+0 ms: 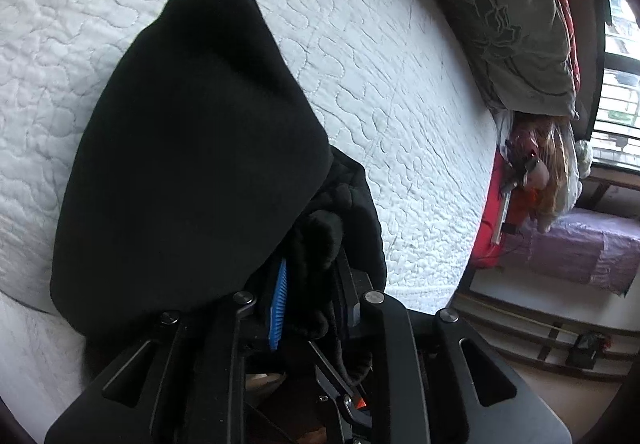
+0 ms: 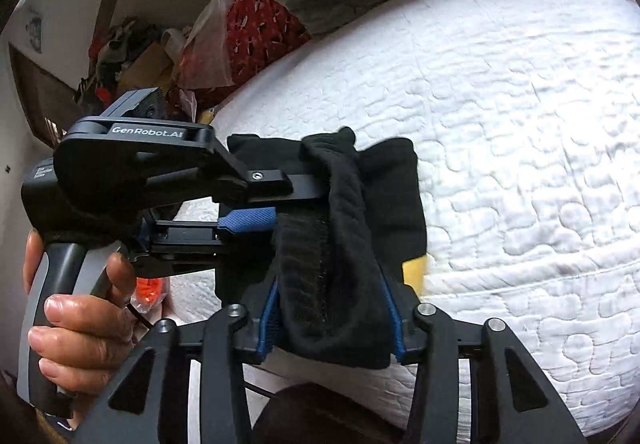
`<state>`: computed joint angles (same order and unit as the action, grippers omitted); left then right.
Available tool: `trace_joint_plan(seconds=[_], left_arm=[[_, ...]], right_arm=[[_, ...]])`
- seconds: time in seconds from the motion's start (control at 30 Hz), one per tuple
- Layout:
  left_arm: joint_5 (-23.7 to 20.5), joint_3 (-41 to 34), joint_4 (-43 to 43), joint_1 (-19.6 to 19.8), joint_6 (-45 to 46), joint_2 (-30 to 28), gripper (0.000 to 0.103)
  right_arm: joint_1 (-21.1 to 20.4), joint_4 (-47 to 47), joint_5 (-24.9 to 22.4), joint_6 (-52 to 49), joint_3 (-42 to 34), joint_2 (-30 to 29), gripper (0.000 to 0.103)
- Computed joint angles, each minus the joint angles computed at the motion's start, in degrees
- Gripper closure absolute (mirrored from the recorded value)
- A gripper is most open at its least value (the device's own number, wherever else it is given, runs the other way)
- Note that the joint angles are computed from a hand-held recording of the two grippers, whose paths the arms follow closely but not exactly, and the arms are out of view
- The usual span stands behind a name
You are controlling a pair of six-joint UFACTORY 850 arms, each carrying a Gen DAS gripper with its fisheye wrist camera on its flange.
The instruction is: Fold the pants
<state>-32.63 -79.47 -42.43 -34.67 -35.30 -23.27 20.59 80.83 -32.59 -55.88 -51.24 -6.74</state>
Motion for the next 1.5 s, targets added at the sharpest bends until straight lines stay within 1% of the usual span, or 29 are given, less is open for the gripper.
trace_joint_plan(seconds=[0.07, 0.13, 0.23, 0.3, 0.33, 0.37, 0.47, 0.5, 0.57, 0.67, 0.7, 0.77, 0.83, 0.87, 1.0, 1.03, 1.1, 1.13, 1.2, 1.27, 1.3, 1.33, 1.47, 1.5], left_arm=[[0.71, 0.97, 1.14, -0.31, -1.47, 1.1, 0.083], [1.73, 0.82, 4.02, -1.1, -4.13, 1.55, 0.082], [4.43, 3.25, 6.5, -1.96, -5.67, 4.71, 0.075], [7.25, 5.9, 8.0, -2.54, -7.24, 7.46, 0.07], [9.43, 8.02, 8.94, -2.82, -8.64, 9.43, 0.066], [10.59, 9.45, 8.49, -2.84, -8.7, 10.64, 0.061], [15.0, 14.22, -1.19, -2.39, -1.13, 14.43, 0.059], [15.68, 14.93, -1.73, -2.41, -1.12, 15.1, 0.059], [16.83, 16.82, -0.13, -2.2, -3.46, 16.83, 0.058], [16.59, 18.24, 1.97, -1.66, -6.56, 17.72, 0.055], [17.17, 18.95, -0.27, -1.58, -4.96, 17.98, 0.055], [17.73, 19.48, -8.07, -1.54, 1.85, 17.62, 0.055], [16.94, 17.78, -10.01, -1.53, 3.83, 15.86, 0.055], [16.46, 16.86, -8.08, -1.33, 2.29, 15.25, 0.055], [14.8, 13.36, 5.75, 0.68, -9.3, 13.87, 0.055], [13.99, 12.87, 6.13, 1.26, -9.12, 13.57, 0.049], [11.22, 10.97, 11.47, 2.29, -13.14, 12.32, 0.048], [9.1, 9.42, 17.2, 2.53, -17.49, 11.28, 0.048], [6.55, 7.88, 23.47, 2.79, -21.34, 10.15, 0.048], [5.82, 7.6, 26.6, 3.01, -23.05, 9.59, 0.048], [5.79, 7.76, 26.5, 3.26, -21.96, 9.23, 0.046], [5.88, 8.37, 24.0, 3.52, -18.52, 9.1, 0.042], [7.46, 10.44, 6.38, 4.59, 1.64, 7.88, 0.041], [7.7, 10.6, 4.06, 4.61, 4.79, 7.3, 0.041]], right_arm=[[-0.54, 0.0, -1.43, 0.21, -0.05, -0.33, 0.057], [-1.33, 0.52, -2.53, 0.0, 0.08, -0.16, 0.057], [-2.67, 0.15, -3.08, -0.11, 0.5, 0.75, 0.052], [-3.9, 0.47, -3.63, -0.57, 1.27, 1.72, 0.049], [-4.47, 0.6, -3.77, -0.59, 1.62, 2.13, 0.047], [-5.2, 0.88, -4.06, -0.55, 2.02, 2.55, 0.046], [-6.58, 1.09, -4.0, 0.2, 2.57, 3.15, 0.045], [-7.1, 1.1, -4.02, 0.63, 2.6, 3.2, 0.045], [-7.49, 1.29, -4.07, 1.25, 2.41, 3.2, 0.045], [-8.24, 3.01, -5.06, 0.17, 2.33, 3.65, 0.045], [-8.39, 3.54, -5.46, -0.4, 2.02, 3.72, 0.045], [-8.7, 4.06, -6.3, -1.32, 1.32, 3.61, 0.045], [-8.47, 4.27, -6.93, -1.22, 0.03, 2.69, 0.044], [-8.19, 3.71, -7.15, -0.51, -0.96, 1.91, 0.044], [-7.05, 1.37, -8.43, 2.0, -3.92, -0.6, 0.044], [-6.73, 0.38, -8.76, 2.77, -4.79, -1.29, 0.044], [-6.25, -0.91, -9.07, 3.96, -6.11, -2.46, 0.044], [-6.07, -1.22, -9.6, 4.61, -6.9, -3.32, 0.043], [-5.95, -1.43, -10.72, 6.18, -8.02, -4.72, 0.042], [-5.44, -2.34, -11.47, 8.19, -9.72, -6.54, 0.039], [-5.16, -3.31, -11.32, 9.05, -10.37, -7.1, 0.038], [-4.68, -4.62, -10.91, 9.95, -11.15, -7.73, 0.038], [-3.01, -9.8, -9.48, 12.98, -13.57, -9.69, 0.038], [-2.84, -9.96, -9.9, 12.58, -13.84, -10.15, 0.038]])
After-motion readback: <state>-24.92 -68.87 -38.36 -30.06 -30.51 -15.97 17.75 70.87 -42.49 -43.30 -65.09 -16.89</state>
